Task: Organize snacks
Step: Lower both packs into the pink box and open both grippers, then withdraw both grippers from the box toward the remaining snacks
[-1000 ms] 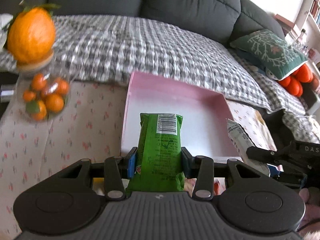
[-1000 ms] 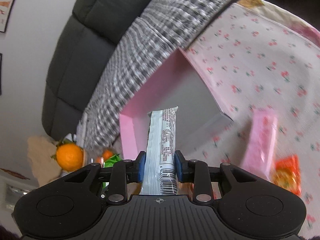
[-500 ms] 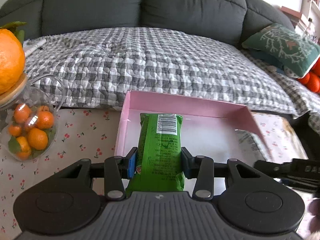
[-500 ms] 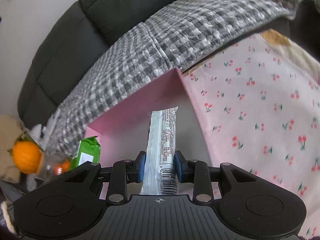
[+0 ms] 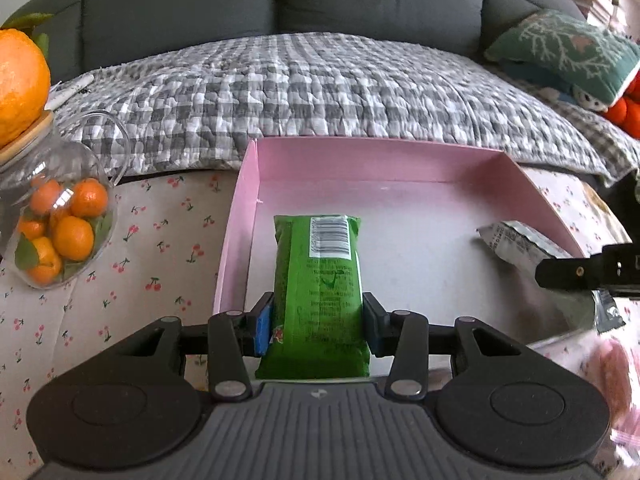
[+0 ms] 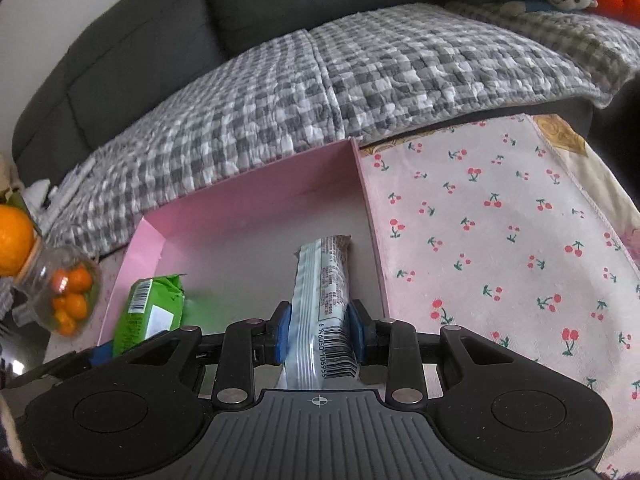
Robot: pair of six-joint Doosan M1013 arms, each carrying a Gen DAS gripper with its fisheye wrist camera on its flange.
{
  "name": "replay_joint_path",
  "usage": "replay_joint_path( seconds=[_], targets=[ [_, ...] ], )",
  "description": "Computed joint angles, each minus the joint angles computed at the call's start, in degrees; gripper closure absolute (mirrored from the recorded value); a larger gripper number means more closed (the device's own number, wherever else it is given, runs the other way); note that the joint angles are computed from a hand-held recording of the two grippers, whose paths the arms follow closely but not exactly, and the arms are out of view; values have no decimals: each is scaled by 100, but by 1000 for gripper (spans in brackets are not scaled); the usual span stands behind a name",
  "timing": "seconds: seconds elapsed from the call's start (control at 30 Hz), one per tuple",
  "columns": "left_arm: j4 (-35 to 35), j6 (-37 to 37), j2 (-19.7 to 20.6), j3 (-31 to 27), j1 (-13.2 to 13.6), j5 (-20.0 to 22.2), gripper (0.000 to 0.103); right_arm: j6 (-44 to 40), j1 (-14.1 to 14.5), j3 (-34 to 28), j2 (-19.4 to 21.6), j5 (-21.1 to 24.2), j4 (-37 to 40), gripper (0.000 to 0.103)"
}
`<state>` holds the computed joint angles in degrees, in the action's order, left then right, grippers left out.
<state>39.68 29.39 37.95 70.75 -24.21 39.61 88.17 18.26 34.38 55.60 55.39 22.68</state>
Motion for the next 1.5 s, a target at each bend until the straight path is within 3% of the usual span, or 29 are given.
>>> replay_joint_path(
  seconds=[0.13, 0.23, 0.47, 0.5, 0.57, 0.6, 0.67, 1.0, 1.4, 1.5],
  targets=[
    [-410, 220, -58, 4, 12, 66, 62, 65, -14, -199, 73, 385, -81, 73],
    [-633, 380, -71, 7, 5, 133, 62, 20, 1, -140, 29, 389, -171, 73],
    [-532, 306, -123, 129, 11, -66, 55, -444, -13, 491, -280, -388, 92, 69],
    [-455, 268, -125, 132, 0, -76, 49, -397, -26, 468, -279, -379, 125, 68],
    [-281, 159, -140, 160, -33, -123, 38, -382, -59, 529, -330, -439, 282, 48],
    [-241, 126, -156, 177, -44, -148, 33, -385, -67, 568, -360, -481, 332, 43],
    [-145, 84, -184, 195, -77, -145, 29, -424, -77, 606, -402, -479, 375, 35],
    [88, -74, -359, 276, -238, 182, 8, -249, -52, 944, -739, -402, -97, 21],
    [-438, -20, -577, 357, -328, 808, 2, 152, -88, 1393, -1116, -130, -442, 16],
    [-500, -44, -647, 452, -344, 765, 1, 194, -92, 1492, -1178, -88, -462, 12]
  ],
)
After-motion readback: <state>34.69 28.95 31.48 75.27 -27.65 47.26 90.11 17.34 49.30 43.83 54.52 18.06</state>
